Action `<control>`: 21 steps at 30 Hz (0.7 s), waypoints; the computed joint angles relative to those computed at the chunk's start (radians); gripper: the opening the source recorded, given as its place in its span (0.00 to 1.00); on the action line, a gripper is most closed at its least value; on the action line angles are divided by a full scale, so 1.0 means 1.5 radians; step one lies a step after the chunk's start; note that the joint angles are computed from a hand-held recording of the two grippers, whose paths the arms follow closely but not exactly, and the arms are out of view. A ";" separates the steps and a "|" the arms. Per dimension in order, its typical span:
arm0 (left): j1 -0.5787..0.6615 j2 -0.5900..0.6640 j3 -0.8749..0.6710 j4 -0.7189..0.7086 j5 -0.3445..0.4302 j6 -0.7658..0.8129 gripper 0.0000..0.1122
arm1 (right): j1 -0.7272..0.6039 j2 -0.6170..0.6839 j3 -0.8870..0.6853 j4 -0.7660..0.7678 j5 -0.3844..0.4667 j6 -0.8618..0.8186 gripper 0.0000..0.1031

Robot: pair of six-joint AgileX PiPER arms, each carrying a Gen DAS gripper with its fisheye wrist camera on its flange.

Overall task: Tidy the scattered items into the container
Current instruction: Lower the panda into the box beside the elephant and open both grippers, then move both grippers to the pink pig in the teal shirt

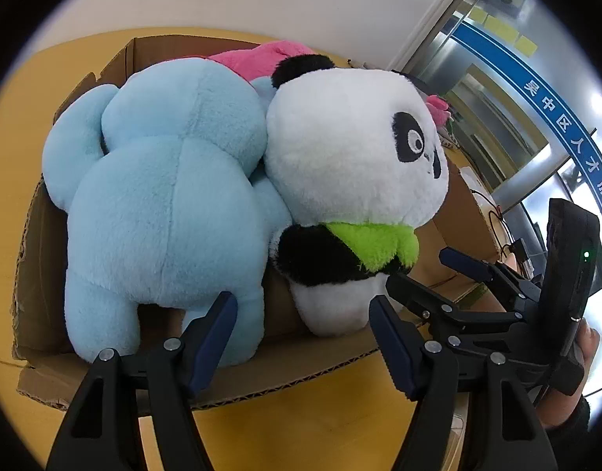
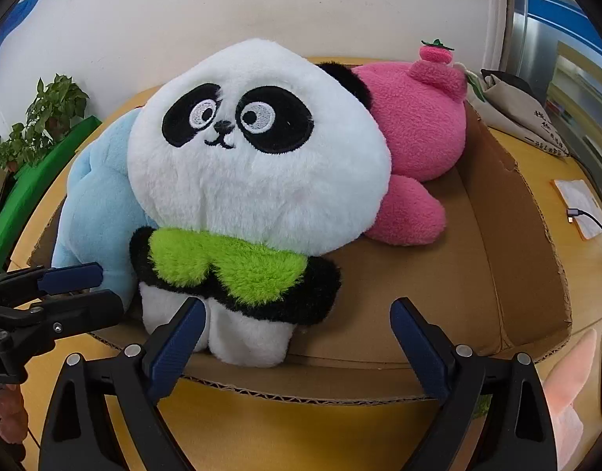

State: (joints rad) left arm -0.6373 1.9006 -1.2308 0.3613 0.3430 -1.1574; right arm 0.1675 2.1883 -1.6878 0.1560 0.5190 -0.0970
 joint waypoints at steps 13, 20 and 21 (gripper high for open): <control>-0.163 -0.050 -0.038 0.364 0.300 -0.369 0.65 | 0.040 -0.146 0.160 -0.222 -0.090 0.202 0.99; -0.245 -0.061 -0.083 0.451 0.434 -0.463 0.71 | 0.054 -0.240 0.223 -0.256 -0.121 0.228 0.99; -0.249 -0.061 -0.085 0.455 0.438 -0.469 0.71 | 0.051 -0.250 0.234 -0.250 -0.130 0.217 0.99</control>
State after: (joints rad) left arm -1.0114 1.8089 -1.3579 1.0441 1.0004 -1.8613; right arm 0.2439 1.8135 -1.3367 -0.2185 0.3233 0.2287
